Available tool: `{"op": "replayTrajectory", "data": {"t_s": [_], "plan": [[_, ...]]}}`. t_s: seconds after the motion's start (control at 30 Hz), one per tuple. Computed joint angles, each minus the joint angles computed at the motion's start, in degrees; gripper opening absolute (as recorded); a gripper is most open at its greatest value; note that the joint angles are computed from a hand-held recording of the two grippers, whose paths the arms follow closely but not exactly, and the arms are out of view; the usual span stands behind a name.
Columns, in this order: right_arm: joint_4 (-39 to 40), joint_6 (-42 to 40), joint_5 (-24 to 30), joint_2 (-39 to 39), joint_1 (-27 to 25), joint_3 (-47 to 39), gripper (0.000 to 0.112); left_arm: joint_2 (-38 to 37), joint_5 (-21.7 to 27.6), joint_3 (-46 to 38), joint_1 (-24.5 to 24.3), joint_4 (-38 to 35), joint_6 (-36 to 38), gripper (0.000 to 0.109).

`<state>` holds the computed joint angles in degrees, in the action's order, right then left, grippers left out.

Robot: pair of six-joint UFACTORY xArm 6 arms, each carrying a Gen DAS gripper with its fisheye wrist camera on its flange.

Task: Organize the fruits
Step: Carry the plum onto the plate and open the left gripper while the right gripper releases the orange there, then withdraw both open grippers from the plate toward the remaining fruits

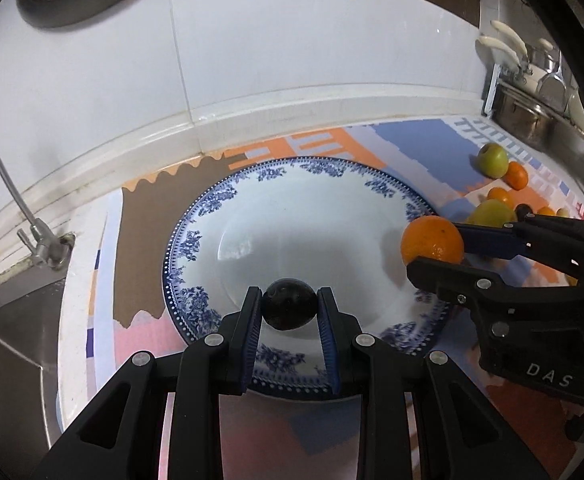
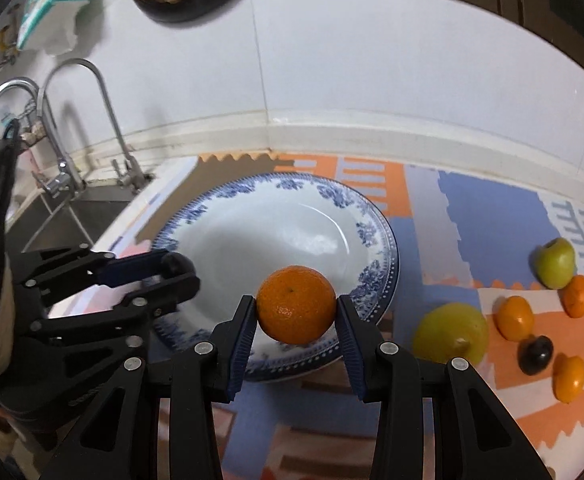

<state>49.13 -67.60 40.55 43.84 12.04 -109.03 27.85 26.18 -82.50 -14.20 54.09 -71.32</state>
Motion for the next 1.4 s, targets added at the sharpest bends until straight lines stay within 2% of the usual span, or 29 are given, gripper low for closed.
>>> {"op": "replayTrajectory", "data": {"t_s": [0.23,0.3,0.37,0.4,0.63,0.8,0.9,1.07,1.2,1.4], "plan": [[-2.6,2.0,-0.6,2.1,0.3,-2.3,0.042,1.2,-1.0,-0.9,0.6,-3.0,3.3,0.029],[-1.0,0.5,-2.0,1.9,0.5,-1.6,0.042,0.8,-0.3,-0.6,0.4,-1.9,2.0,0.044],[-0.7,0.2,-2.6,1.4,0.5,-0.8,0.043,0.0,0.4,0.0,0.2,-0.7,0.4,0.045],[0.1,-0.4,-3.0,1.0,0.5,-0.3,0.047,-0.8,0.3,0.7,0.1,0.3,-0.8,0.046],[6.8,-7.0,-6.6,-5.0,-0.3,6.7,0.050,-5.5,3.8,3.6,-2.2,2.3,-5.2,0.055],[10.8,-10.7,-6.3,-9.9,-1.8,11.9,0.050,-9.3,5.7,5.5,-4.6,4.7,-10.1,0.065],[13.7,-13.1,-6.2,-13.1,-2.9,15.3,0.057,-10.6,6.4,5.8,-6.1,5.5,-11.2,0.068],[16.2,-14.6,-6.7,-16.8,-4.7,18.9,0.058,-11.6,6.6,5.3,-8.0,6.9,-12.3,0.076],[18.5,-16.3,-8.5,-19.6,-6.0,21.7,0.063,-11.4,6.7,4.0,-9.4,8.6,-11.9,0.083],[19.1,-16.0,-10.7,-22.2,-7.8,24.1,0.063,-10.1,5.1,1.6,-10.8,10.8,-11.3,0.087]]}}
